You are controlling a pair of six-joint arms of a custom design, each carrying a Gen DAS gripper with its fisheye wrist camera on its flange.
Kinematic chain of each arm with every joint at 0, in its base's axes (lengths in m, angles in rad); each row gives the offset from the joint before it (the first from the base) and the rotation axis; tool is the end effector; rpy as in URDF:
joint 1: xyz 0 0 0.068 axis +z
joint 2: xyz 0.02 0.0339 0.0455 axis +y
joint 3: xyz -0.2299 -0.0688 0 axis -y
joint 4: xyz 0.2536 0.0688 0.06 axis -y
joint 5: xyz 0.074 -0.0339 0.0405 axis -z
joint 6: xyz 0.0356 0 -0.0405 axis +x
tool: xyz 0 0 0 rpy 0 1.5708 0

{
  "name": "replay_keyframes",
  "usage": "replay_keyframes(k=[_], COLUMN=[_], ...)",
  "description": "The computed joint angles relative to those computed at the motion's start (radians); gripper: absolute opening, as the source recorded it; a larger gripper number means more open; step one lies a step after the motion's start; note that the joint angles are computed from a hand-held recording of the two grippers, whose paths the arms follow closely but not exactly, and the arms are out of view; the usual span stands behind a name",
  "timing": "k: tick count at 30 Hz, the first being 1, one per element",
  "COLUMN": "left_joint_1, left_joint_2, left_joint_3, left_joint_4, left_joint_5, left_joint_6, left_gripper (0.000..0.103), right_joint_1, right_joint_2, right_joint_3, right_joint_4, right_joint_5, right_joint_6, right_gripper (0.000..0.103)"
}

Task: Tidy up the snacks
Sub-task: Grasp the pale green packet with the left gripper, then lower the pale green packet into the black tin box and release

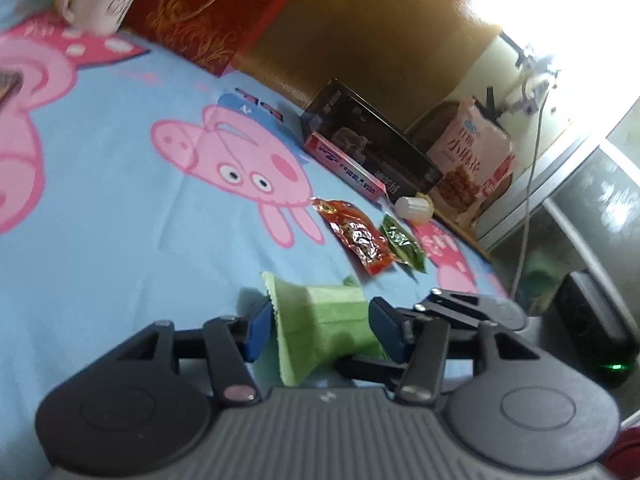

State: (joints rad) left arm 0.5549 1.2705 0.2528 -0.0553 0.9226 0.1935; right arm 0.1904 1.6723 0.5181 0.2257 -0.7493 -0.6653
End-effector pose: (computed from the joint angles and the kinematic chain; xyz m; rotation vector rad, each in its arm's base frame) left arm 0.1695 0.0717 0.0649 -0.1238 2.2484 -0.8261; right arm 0.2514 0.0732 0.0545 -1.2113 1.9410 0.6895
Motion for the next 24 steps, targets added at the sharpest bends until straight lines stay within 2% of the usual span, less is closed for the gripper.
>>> replay_keyframes(k=[4, 10, 12, 18, 21, 24], left_joint_1=[-0.106, -0.384, -0.47, -0.628, -0.64, -0.636], left_joint_2=[0.049, 0.169, 0.203, 0.268, 0.268, 0.297], left_joint_3=[0.035, 0.076, 0.092, 0.214, 0.296, 0.41], left_joint_4=[0.056, 0.262, 0.314, 0.302, 0.284, 0.278], left_joint_5=[-0.02, -0.105, -0.133, -0.193, -0.202, -0.221], left_joint_6=[-0.077, -0.246, -0.274, -0.283, -0.289, -0.292], left_gripper=[0.052, 0.052, 0.052, 0.052, 0.052, 0.052], right_joint_1=[-0.046, -0.222, -0.291, -0.435, -0.425, -0.393], right_joint_2=[-0.039, -0.065, -0.077, -0.075, -0.078, -0.015], right_joint_3=[-0.034, -0.059, -0.067, -0.043, -0.022, 0.058], right_joint_4=[0.009, -0.028, -0.051, -0.113, -0.043, 0.076], right_joint_5=[0.004, -0.028, -0.044, -0.08, -0.077, -0.083], right_joint_6=[0.0, -0.018, -0.036, -0.044, 0.039, 0.18], right_gripper=[0.038, 0.036, 0.036, 0.035, 0.035, 0.035])
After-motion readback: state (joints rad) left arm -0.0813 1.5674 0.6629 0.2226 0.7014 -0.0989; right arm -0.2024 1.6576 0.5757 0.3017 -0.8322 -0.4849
